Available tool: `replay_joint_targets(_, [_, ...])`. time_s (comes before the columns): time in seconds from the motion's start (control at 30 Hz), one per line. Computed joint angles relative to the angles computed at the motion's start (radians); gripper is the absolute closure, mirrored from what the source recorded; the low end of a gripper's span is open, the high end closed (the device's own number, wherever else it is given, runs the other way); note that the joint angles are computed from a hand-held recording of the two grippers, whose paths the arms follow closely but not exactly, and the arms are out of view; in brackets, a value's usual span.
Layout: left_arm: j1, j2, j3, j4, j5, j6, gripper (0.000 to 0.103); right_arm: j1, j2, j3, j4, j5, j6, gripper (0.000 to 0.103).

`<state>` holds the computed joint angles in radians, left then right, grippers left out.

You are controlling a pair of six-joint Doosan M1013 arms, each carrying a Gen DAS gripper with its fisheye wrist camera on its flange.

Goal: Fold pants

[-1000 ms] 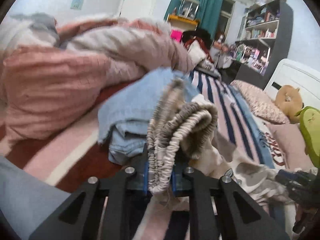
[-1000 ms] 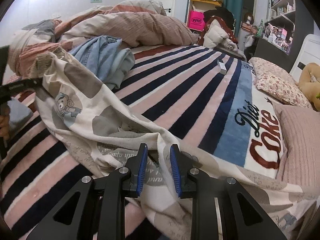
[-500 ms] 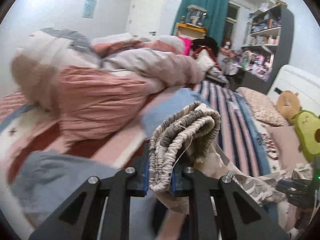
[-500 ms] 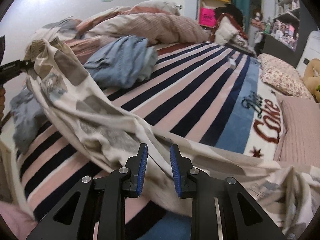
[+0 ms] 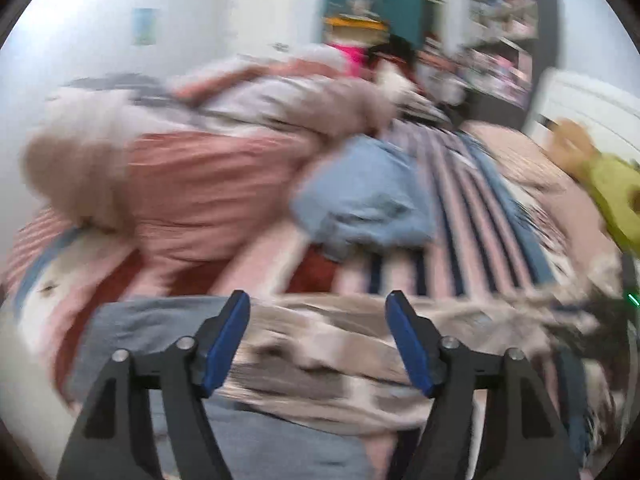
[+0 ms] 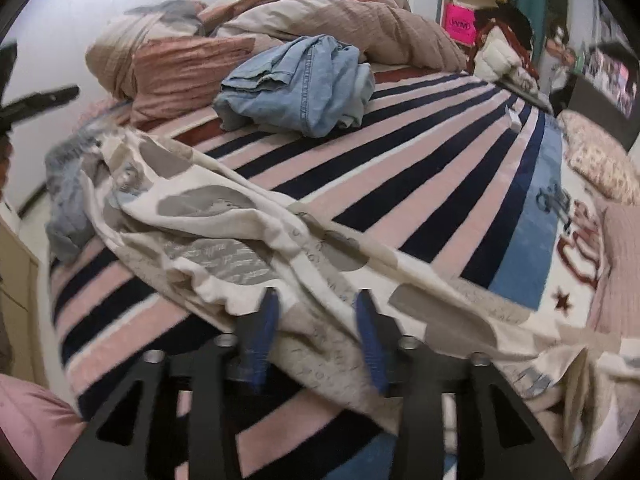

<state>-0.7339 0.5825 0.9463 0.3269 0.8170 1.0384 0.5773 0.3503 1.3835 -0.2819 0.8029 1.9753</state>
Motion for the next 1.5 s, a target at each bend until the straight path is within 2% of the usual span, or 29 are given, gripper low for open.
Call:
replay_joint_targets(0.1, [-0.003, 0.035, -0.037, -0.138, 0.049, 0.112, 0.036, 0.005, 0.027, -0.024, -0.077, 0.049, 0.021, 0.064])
replay_joint_targets(0.17, [-0.003, 0.068, -0.069, -0.220, 0.108, 0.185, 0.036, -0.001, 0.036, -0.027, -0.068, 0.048, 0.018, 0.065])
replay_joint_targets(0.3, [-0.006, 0.116, -0.109, -0.246, 0.206, 0.209, 0.036, -0.012, 0.048, -0.032, -0.064, 0.043, 0.023, 0.067])
replay_joint_targets(0.4, [0.002, 0.129, -0.117, -0.270, 0.218, 0.211, 0.036, -0.021, 0.052, -0.034, -0.028, 0.039, -0.014, 0.088])
replay_joint_targets(0.43, [0.004, 0.134, -0.125, -0.272, 0.221, 0.212, 0.037, -0.024, 0.053, -0.034, -0.010, 0.035, -0.029, 0.099])
replay_joint_targets(0.7, [0.020, 0.217, -0.264, -0.258, 0.285, 0.234, 0.038, -0.041, 0.060, -0.046, -0.075, 0.019, 0.042, 0.100])
replay_joint_targets(0.87, [0.023, 0.305, -0.428, -0.214, 0.360, 0.261, 0.038, -0.061, 0.084, -0.078, -0.087, 0.045, 0.053, 0.100])
replay_joint_targets(0.97, [0.027, 0.386, -0.578, -0.194, 0.446, 0.282, 0.038, -0.065, 0.099, -0.096, -0.116, 0.061, 0.063, 0.101])
replay_joint_targets(1.03, [0.029, 0.474, -0.745, -0.179, 0.548, 0.294, 0.038, -0.070, 0.104, -0.102, -0.121, 0.055, 0.071, 0.101])
replay_joint_targets(1.07, [0.030, 0.499, -0.794, -0.176, 0.575, 0.293, 0.038, -0.074, 0.104, -0.104, -0.108, 0.050, 0.066, 0.100])
replay_joint_targets(1.1, [0.030, 0.503, -0.802, -0.173, 0.573, 0.289, 0.038, -0.079, 0.101, -0.102, -0.079, 0.035, 0.048, 0.099])
replay_joint_targets(1.13, [0.030, 0.484, -0.767, -0.171, 0.544, 0.285, 0.038, -0.085, 0.095, -0.097, -0.033, 0.019, 0.014, 0.098])
replay_joint_targets(1.2, [0.024, 0.405, -0.624, -0.141, 0.428, 0.252, 0.038, -0.088, 0.086, -0.092, 0.033, 0.011, -0.049, 0.079])
replay_joint_targets(1.23, [0.021, 0.370, -0.566, -0.136, 0.380, 0.242, 0.038, -0.085, 0.081, -0.089, 0.041, 0.011, -0.070, 0.062])
replay_joint_targets(1.27, [0.020, 0.339, -0.517, -0.152, 0.342, 0.250, 0.038, -0.080, 0.076, -0.085, 0.046, 0.013, -0.093, 0.054])
replay_joint_targets(1.33, [0.015, 0.292, -0.444, -0.188, 0.288, 0.289, 0.038, -0.074, 0.078, -0.090, 0.078, 0.041, -0.143, 0.054])
replay_joint_targets(1.4, [0.008, 0.261, -0.396, -0.246, 0.266, 0.360, 0.038, -0.067, 0.082, -0.094, 0.105, 0.070, -0.196, 0.054])
replay_joint_targets(1.5, [0.008, 0.265, -0.398, -0.391, 0.314, 0.467, 0.038, -0.055, 0.088, -0.096, 0.095, 0.095, -0.224, 0.054])
